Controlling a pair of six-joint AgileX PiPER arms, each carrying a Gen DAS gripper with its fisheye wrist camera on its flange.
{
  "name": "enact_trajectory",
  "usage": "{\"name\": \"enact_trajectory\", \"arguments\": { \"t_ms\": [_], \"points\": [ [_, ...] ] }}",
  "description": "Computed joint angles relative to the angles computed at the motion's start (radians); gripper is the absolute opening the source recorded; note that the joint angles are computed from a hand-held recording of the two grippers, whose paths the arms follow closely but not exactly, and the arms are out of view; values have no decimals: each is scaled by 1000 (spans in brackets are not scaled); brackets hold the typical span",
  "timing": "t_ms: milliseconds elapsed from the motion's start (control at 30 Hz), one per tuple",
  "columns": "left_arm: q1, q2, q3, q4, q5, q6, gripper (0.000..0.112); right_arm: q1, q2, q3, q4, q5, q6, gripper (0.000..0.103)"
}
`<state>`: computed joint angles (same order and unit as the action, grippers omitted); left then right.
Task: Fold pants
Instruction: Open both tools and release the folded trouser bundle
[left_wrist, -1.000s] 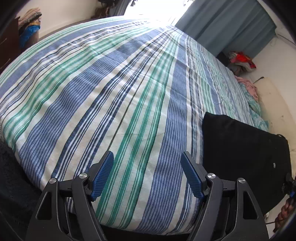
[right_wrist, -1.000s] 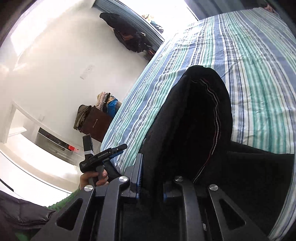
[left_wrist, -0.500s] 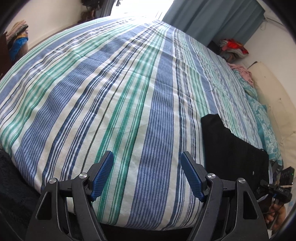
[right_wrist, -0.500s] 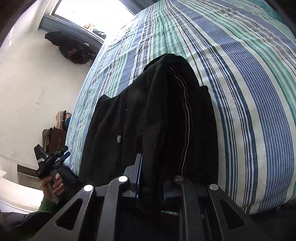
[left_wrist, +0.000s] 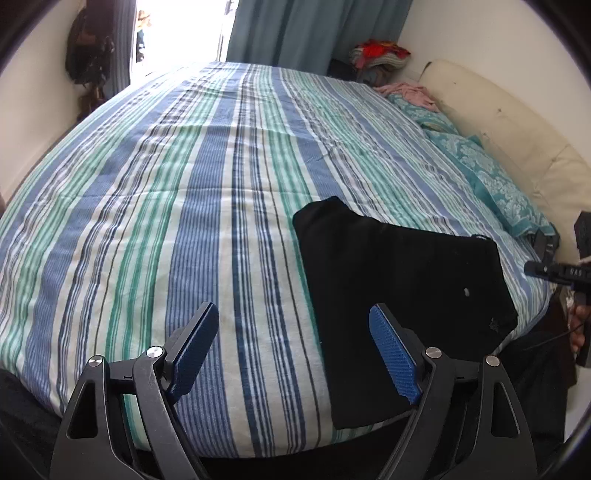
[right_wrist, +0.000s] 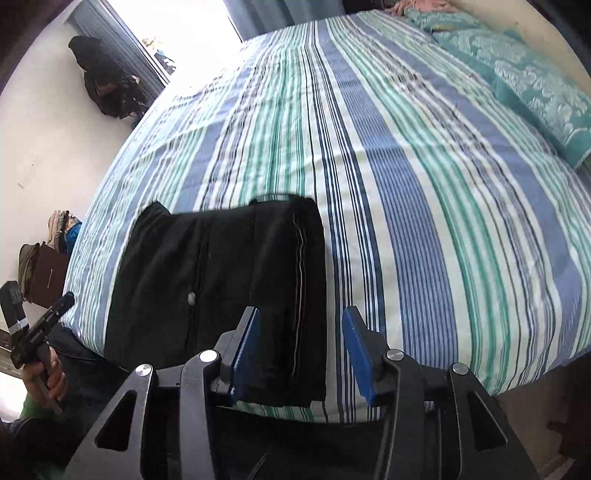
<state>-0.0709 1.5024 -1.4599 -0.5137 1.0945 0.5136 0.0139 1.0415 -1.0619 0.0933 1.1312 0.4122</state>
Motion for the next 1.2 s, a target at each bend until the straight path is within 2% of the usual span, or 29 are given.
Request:
{"name": "enact_trajectory", "arguments": {
  "t_ms": [67,167,233,300,333,367,400,433,467,567,633,700,767,800,867,933,967,1033,1100,1167,1200],
  "points": [
    [-82,-1,14,53,-26,-18,85,-30,22,-60,83,-64,-75,48],
    [-173,-32,96,94,-96,-24,85,22,127,-104,150,-213,-152,48],
    [-218,-37,143,144,-114,-28,85,92,198,-81,70,-300,-96,45],
    [-251,-39,189,207,-124,-43,85,129,312,-75,-107,-255,-14,41],
    [-247,-43,205,201,-121,-31,85,116,342,-41,-144,-229,5,42],
    [-235,-53,215,189,-111,-18,85,93,333,16,-141,-241,31,47],
    [-225,-59,210,182,-95,-11,85,53,284,78,-98,-292,42,52],
    [-217,-66,199,180,-79,-11,85,24,224,118,-69,-311,54,52],
    [-208,-72,187,172,-68,-12,85,26,167,127,-81,-289,73,51],
    [-186,-73,146,107,-32,-10,85,164,41,65,-179,-169,154,51],
    [-196,-62,127,98,-24,-32,86,248,-1,33,-149,-145,163,51],
    [-218,-50,132,110,-21,-43,86,300,-5,45,-66,-181,128,51],
    [-251,-42,162,163,-40,-57,86,325,23,102,22,-214,104,51],
    [-263,-36,178,194,-43,-62,86,318,56,140,61,-204,85,52],
    [-227,-28,184,168,-7,-46,86,313,101,197,82,-174,108,43],
    [-167,-38,163,118,30,-30,86,297,49,202,94,-188,133,42],
    [-147,-42,147,107,34,-27,86,317,30,181,59,-176,172,43],
    [-119,-25,102,77,25,-20,87,428,-1,130,-109,-145,310,48],
    [-130,35,14,100,20,-67,87,534,-26,104,-277,-137,447,49],
    [-147,120,-99,102,40,-116,88,554,-48,114,-363,-186,504,53],
    [-162,163,-154,105,55,-132,88,513,-49,125,-346,-236,475,59]
  ]
}}
